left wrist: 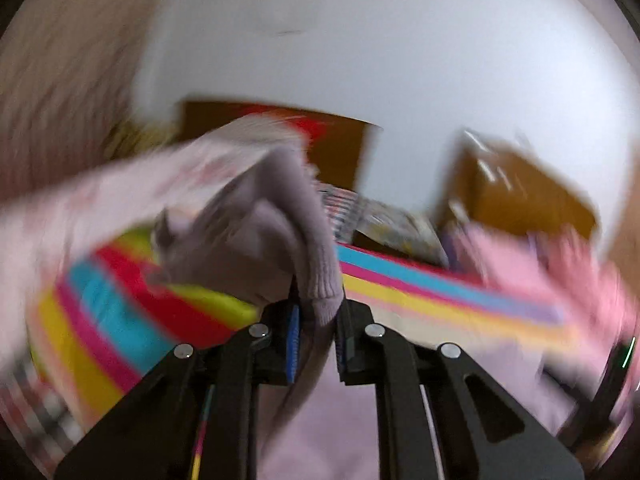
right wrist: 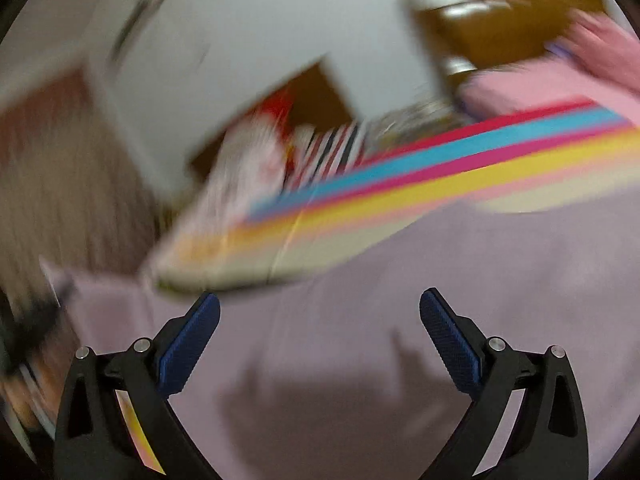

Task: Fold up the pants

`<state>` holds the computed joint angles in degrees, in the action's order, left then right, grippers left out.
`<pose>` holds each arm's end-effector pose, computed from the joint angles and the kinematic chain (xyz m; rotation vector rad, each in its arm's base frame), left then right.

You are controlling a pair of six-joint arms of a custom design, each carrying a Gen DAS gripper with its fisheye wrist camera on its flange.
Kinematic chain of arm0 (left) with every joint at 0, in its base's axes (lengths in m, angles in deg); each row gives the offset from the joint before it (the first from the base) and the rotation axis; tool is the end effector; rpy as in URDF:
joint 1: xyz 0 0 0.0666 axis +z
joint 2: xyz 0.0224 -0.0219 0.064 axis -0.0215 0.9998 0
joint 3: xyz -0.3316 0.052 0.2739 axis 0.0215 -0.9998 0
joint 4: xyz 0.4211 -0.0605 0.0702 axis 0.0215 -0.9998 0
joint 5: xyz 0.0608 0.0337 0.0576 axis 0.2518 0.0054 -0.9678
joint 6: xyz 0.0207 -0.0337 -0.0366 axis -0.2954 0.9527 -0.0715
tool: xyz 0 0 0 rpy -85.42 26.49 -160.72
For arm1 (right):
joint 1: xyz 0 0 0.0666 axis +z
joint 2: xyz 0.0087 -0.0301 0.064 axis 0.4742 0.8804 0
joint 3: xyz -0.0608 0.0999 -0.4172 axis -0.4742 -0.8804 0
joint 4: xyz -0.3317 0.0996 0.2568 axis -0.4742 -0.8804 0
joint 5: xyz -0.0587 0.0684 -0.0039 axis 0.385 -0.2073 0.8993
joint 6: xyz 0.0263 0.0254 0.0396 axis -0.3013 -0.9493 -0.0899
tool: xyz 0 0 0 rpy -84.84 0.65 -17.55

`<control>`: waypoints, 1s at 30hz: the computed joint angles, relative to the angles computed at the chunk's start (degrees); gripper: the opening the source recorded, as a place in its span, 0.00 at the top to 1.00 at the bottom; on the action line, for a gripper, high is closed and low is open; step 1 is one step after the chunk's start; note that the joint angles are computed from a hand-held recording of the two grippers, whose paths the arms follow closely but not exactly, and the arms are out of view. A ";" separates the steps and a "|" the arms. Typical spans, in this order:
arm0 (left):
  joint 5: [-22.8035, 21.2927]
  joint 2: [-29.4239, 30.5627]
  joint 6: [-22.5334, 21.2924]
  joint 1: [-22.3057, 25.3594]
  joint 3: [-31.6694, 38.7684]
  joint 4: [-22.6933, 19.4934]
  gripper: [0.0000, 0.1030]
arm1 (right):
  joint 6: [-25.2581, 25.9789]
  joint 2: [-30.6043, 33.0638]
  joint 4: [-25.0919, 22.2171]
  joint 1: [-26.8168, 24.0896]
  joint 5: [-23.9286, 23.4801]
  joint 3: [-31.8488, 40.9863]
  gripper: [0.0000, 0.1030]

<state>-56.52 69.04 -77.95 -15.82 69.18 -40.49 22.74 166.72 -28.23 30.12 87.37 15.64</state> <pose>0.6518 -0.1808 0.5612 0.4529 1.9777 -0.4547 0.5439 0.0110 0.4524 0.7981 1.8566 0.3313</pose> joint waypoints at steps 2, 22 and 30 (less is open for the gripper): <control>0.67 -3.90 -9.20 -5.38 -6.56 1.73 0.87 | -3.64 -4.62 1.17 -2.00 1.28 -3.82 0.06; 0.76 -9.59 -11.51 -1.45 -21.28 -0.24 0.04 | 9.09 -10.01 -9.19 3.12 -5.91 -6.31 0.41; -6.81 -8.45 -15.30 -1.77 -22.06 -0.07 0.04 | 1.27 -4.69 -10.21 2.79 -16.04 -5.88 0.52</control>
<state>-63.32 60.59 -93.26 -17.59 47.12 -40.56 24.01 162.03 -38.44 32.91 71.33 9.75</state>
